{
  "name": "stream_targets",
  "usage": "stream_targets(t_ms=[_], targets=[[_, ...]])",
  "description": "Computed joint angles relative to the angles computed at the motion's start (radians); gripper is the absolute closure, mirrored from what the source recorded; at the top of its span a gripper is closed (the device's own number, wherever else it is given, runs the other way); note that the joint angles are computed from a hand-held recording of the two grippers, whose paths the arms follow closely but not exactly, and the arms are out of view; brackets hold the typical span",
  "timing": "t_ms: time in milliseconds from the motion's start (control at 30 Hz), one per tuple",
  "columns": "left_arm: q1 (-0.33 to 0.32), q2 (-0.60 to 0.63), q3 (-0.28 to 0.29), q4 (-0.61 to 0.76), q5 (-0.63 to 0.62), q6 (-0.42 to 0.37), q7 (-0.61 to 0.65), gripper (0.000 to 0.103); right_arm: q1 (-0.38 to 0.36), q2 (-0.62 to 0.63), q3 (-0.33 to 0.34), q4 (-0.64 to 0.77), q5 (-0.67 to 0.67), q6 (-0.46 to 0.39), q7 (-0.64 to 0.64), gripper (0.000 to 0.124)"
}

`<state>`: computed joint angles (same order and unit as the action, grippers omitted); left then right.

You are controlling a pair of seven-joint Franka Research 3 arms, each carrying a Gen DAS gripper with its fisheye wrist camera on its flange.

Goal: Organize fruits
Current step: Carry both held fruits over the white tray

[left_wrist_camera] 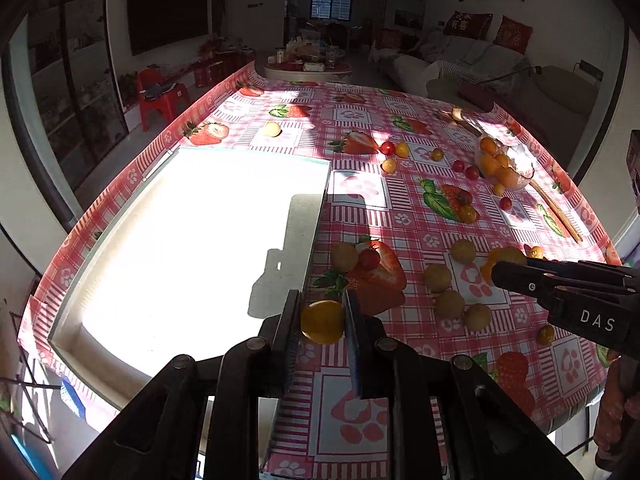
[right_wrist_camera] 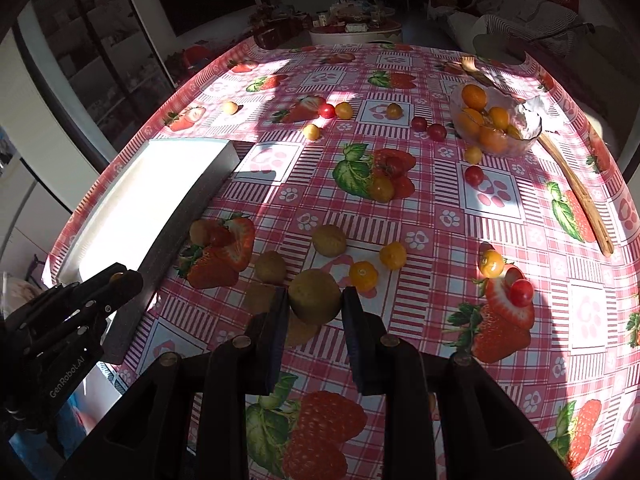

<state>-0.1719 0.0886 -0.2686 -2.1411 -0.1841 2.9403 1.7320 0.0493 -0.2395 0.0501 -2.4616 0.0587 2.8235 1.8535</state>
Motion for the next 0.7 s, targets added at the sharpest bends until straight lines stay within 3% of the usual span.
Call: stream_targets(t_ms=[333,533,700], targets=[[0.028,0.065,0.119,0.054,0.338,-0.008,-0.308,0.081,0.12,0.209,-0.007,0.263,0.119,-0.056,-0.154,0.094],[0.052,0.135,0.151,0.133,0.466,-0.069,-0.441,0.081,0.163,0.362,-0.004,0.452,0.148,-0.117,-0.221,0.094],[0.058,0.176,0.15,0.178,0.522,-0.115,-0.493,0.081,0.199,0.474,-0.018,0.576,0.091,-0.171,-0.219,0.094]])
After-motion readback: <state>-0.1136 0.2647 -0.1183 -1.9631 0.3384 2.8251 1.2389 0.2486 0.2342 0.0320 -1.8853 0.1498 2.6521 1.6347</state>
